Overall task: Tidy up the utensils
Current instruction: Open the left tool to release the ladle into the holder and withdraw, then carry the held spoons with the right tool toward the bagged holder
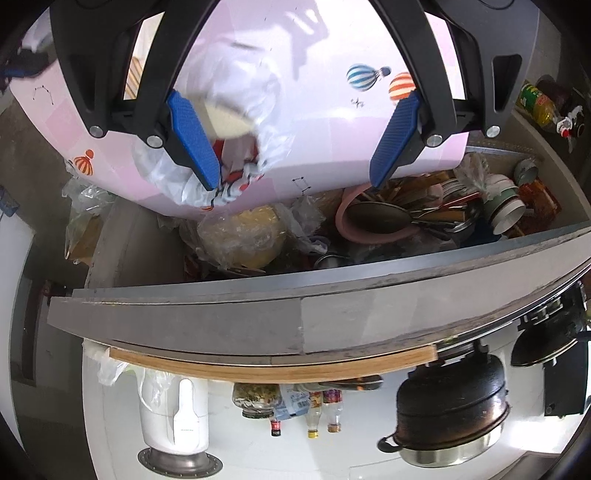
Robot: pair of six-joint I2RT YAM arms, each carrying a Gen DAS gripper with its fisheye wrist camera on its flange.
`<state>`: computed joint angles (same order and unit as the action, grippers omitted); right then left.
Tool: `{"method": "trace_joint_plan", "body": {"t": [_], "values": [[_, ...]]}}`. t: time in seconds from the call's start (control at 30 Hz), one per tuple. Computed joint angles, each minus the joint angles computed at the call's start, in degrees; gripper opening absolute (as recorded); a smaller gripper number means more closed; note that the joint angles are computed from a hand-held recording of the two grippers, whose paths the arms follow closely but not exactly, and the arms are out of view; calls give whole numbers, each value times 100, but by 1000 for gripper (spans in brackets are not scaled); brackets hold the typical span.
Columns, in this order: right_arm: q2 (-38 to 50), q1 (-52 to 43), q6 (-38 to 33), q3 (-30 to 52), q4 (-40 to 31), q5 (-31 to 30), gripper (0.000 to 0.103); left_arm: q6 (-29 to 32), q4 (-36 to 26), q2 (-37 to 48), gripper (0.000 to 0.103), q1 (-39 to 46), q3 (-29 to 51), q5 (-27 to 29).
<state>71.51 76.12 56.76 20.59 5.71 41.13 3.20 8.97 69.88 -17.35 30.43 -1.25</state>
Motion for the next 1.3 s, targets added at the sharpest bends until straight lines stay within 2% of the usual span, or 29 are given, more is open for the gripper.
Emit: {"method": "trace_joint_plan", "body": {"t": [0.17, 0.3, 0.5, 0.63, 0.8, 1.07, 1.3], "values": [[-80, 71, -19, 89, -165, 203, 4, 92, -457, -1022, 79, 506, -535, 339], [-180, 73, -131, 193, -310, 297, 4, 214, -1021, -2012, 79, 1188, -951, 836], [-476, 78, -439, 466, -672, 517, 4, 518, -1671, -3022, 79, 2145, -1419, 1454], [-728, 21, -846, 717, -894, 628, 4, 761, -2041, -3557, 79, 2598, -1672, 1726], [-1010, -237, -1614, 1152, -1055, 608, 4, 1146, -2547, -4185, 80, 3460, -1951, 2334], [-1156, -1232, -3048, 2024, -881, -114, 4, 1989, -3107, -4430, 80, 5139, -2159, 3328], [-82, -2326, -3904, 3108, -531, -959, 4, 2625, -3117, -4067, 80, 6319, -2131, 3931]]}}
